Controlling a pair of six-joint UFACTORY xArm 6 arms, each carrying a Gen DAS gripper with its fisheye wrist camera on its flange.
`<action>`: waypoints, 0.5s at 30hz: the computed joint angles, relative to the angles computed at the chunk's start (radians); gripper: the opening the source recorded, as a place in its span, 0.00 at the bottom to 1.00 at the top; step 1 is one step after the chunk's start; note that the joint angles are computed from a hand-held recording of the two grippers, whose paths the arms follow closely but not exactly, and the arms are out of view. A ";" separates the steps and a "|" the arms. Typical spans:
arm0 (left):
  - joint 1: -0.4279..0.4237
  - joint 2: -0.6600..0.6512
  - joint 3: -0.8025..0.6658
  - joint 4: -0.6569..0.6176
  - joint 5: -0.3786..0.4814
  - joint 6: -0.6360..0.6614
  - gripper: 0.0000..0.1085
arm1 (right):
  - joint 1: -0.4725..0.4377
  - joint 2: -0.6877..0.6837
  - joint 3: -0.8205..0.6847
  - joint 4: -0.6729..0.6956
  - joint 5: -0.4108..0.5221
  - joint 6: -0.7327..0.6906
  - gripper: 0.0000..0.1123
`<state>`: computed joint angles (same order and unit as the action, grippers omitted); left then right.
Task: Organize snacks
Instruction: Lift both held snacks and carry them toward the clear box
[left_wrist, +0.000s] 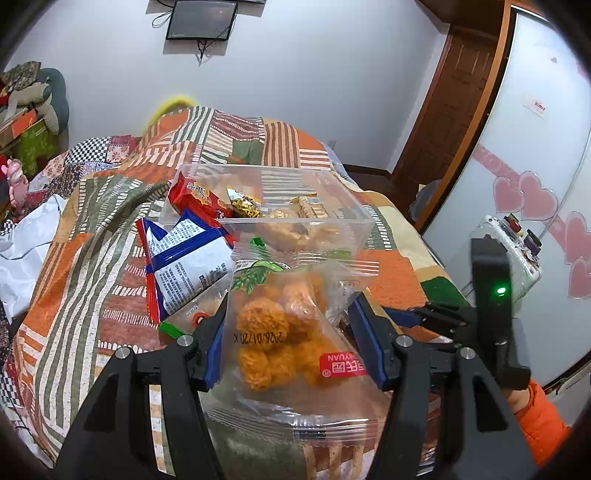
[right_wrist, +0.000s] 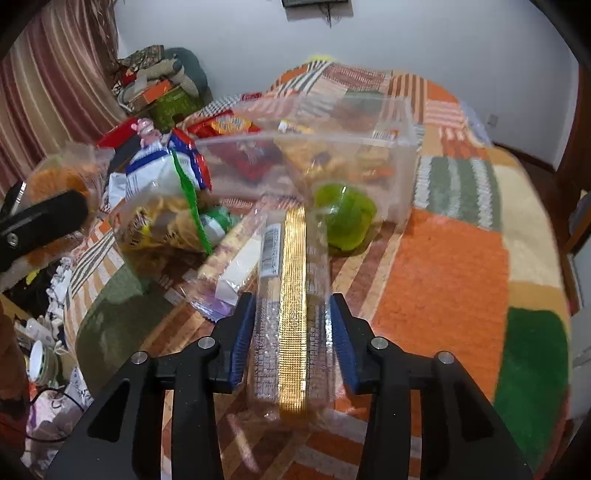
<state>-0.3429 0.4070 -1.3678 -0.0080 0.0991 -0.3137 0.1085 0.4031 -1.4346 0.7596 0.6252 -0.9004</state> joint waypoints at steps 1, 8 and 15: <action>0.000 0.005 -0.006 -0.007 0.002 0.004 0.55 | 0.000 0.013 -0.011 -0.005 0.009 0.006 0.34; 0.005 0.017 -0.027 -0.005 0.002 0.004 0.55 | -0.003 -0.027 0.030 0.075 -0.025 -0.040 0.29; 0.024 0.043 -0.095 0.068 0.007 -0.047 0.55 | -0.012 -0.047 -0.001 0.163 -0.032 -0.097 0.29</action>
